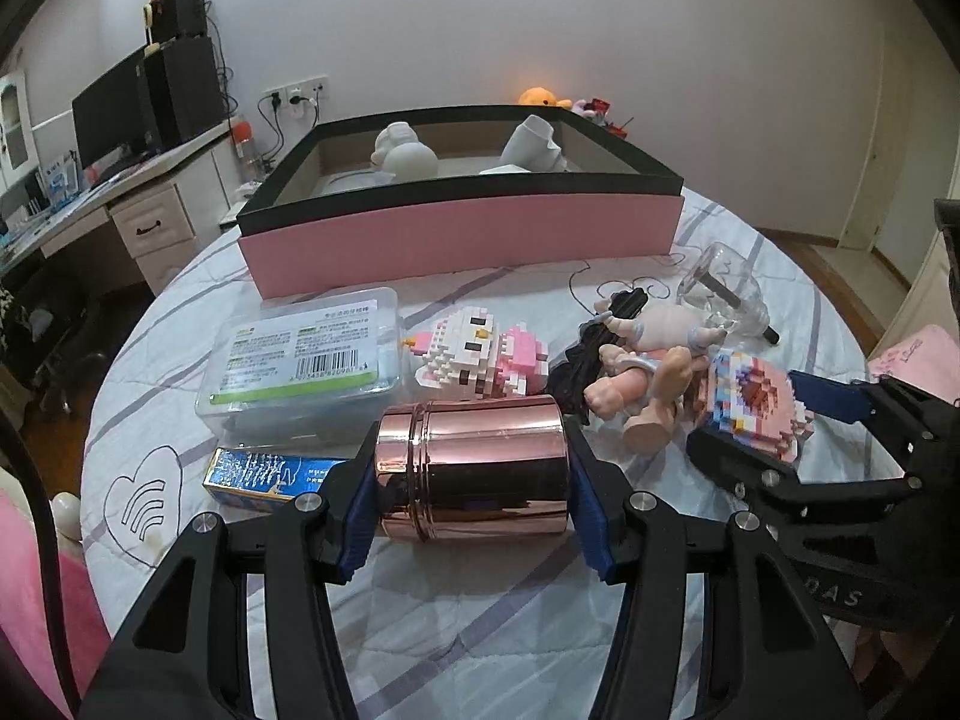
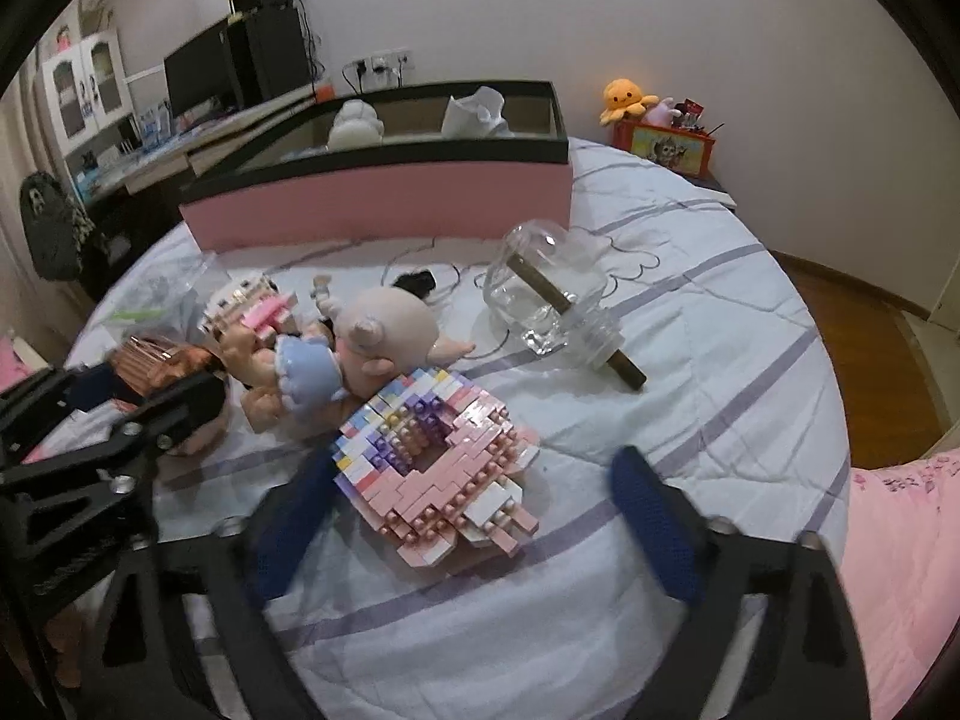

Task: Organize rigid objects
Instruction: 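Grasp the rose-gold cylinder with the left tool while the right tool grasps the pink block toy, then lower both held items into the pink box and open both tools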

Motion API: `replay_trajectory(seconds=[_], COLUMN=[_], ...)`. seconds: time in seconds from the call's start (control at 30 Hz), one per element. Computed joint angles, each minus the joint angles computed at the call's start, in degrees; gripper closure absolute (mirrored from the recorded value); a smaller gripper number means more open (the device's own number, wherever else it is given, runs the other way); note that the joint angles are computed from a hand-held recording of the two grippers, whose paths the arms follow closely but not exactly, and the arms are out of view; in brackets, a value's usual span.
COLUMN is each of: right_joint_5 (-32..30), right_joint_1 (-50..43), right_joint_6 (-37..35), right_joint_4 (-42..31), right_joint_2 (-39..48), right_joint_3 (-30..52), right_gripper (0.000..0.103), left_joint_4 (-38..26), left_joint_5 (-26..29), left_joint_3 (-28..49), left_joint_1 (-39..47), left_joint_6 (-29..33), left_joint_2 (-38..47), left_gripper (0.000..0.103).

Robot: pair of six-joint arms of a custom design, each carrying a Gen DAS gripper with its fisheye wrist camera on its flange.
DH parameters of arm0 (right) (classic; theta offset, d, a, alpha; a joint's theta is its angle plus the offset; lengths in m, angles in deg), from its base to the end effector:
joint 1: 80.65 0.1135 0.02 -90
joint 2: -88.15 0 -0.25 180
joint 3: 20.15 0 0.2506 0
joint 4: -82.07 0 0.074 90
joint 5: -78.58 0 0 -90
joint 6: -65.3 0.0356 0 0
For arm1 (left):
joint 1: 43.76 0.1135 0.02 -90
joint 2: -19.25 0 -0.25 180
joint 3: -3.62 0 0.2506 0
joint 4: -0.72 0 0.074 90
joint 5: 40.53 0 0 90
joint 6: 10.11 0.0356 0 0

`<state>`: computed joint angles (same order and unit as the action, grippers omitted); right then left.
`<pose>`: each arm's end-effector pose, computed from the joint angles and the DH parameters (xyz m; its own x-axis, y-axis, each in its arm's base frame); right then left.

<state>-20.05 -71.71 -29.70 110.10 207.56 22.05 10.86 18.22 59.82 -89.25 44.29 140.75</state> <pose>0.2655 0.0472 0.0043 -0.7229 -0.2009 -0.6611 -0.3147 0.9475 0.0562 0.2340 -0.2117 0.0133 -0.7018 0.0040 -0.7124 -0.0082 0.9999 0.0136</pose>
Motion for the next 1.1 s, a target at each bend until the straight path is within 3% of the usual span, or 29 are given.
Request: replay_trajectory(seconds=[0.1, 0.4, 0.77, 0.93, 1.1], right_joint_5=[0.9, -5.8, -3.0, -2.7, -4.4], right_joint_1=[0.6, -0.4, 4.4, 5.3, 4.5], right_joint_6=[-0.8, 1.3, 2.9, 2.8, 2.1], right_joint_4=[0.8, 7.1, 4.8, 1.2, -3.7], right_joint_2=[-0.3, -8.8, -25.6, -27.0, -23.4], right_joint_3=[-0.7, -9.4, -16.0, -13.0, -4.6], right_gripper=[0.042, 0.042, 0.042, 0.042, 0.042], left_joint_4=[0.3, 1.9, -0.2, 0.7, 0.8], left_joint_5=[0.0, -3.2, -10.9, -7.9, -1.7], left_joint_3=[-0.8, -6.0, -11.1, -10.2, -4.8], left_joint_1=[-0.3, -2.8, -6.1, -1.6, 5.3], left_joint_6=[-0.5, -2.0, -0.8, 3.5, 10.2], left_joint_2=[-0.6, -6.7, -18.9, -20.4, -18.5], left_gripper=[0.048, 0.048, 0.048, 0.048, 0.048])
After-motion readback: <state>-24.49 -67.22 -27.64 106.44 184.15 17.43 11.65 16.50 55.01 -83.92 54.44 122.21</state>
